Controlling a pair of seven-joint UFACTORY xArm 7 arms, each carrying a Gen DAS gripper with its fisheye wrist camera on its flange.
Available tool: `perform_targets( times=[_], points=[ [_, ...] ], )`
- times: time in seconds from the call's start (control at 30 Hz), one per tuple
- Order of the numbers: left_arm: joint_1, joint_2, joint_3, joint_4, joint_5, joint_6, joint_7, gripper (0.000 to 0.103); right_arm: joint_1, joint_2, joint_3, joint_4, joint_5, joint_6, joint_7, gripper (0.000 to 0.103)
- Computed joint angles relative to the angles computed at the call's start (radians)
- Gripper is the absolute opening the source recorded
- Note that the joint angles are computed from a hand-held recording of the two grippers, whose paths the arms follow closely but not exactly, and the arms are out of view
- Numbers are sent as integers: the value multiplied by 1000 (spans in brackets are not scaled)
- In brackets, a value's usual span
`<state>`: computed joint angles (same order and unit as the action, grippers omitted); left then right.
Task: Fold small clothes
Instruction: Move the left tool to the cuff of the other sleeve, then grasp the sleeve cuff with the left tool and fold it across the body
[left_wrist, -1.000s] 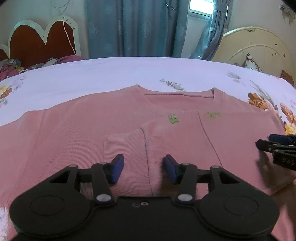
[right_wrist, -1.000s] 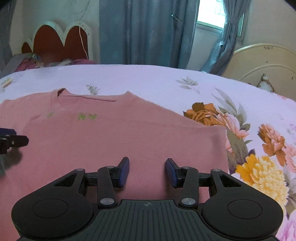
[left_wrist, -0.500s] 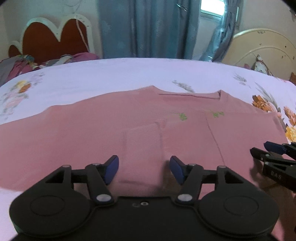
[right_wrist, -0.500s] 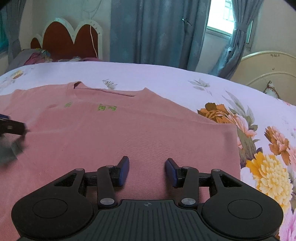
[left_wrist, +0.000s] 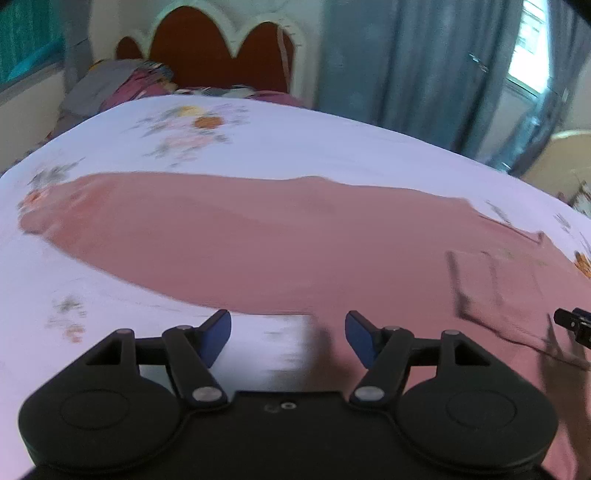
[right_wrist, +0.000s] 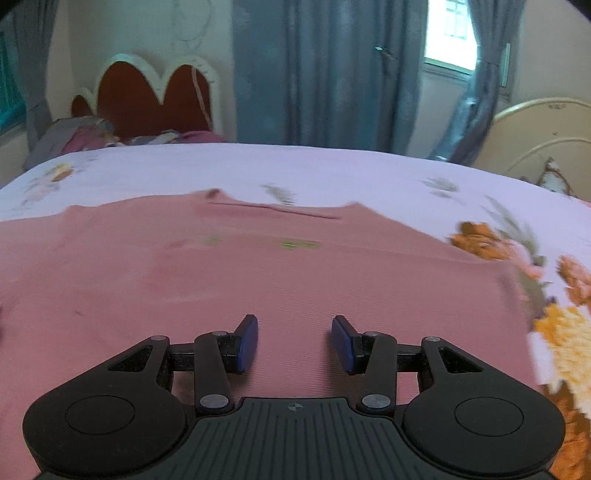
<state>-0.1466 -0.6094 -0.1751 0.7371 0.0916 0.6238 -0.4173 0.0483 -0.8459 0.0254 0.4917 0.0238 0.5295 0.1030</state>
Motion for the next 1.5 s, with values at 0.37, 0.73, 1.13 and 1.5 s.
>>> perform_targets(
  times=[0.37, 0.73, 1.13, 1.5],
  points=[
    [121, 39, 201, -38, -65, -80, 170, 67, 31, 189, 184, 138, -62, -40, 248, 44],
    [167, 223, 333, 54, -271, -188, 331, 65, 46, 275, 204, 198, -186, 18, 388, 44],
    [171, 381, 346, 125, -550, -346, 420, 10, 38, 299, 208, 201, -259, 34, 462, 44],
    [-42, 254, 379, 110, -685, -457, 661, 6, 57, 277, 182, 192, -250, 21, 460, 44]
  ],
)
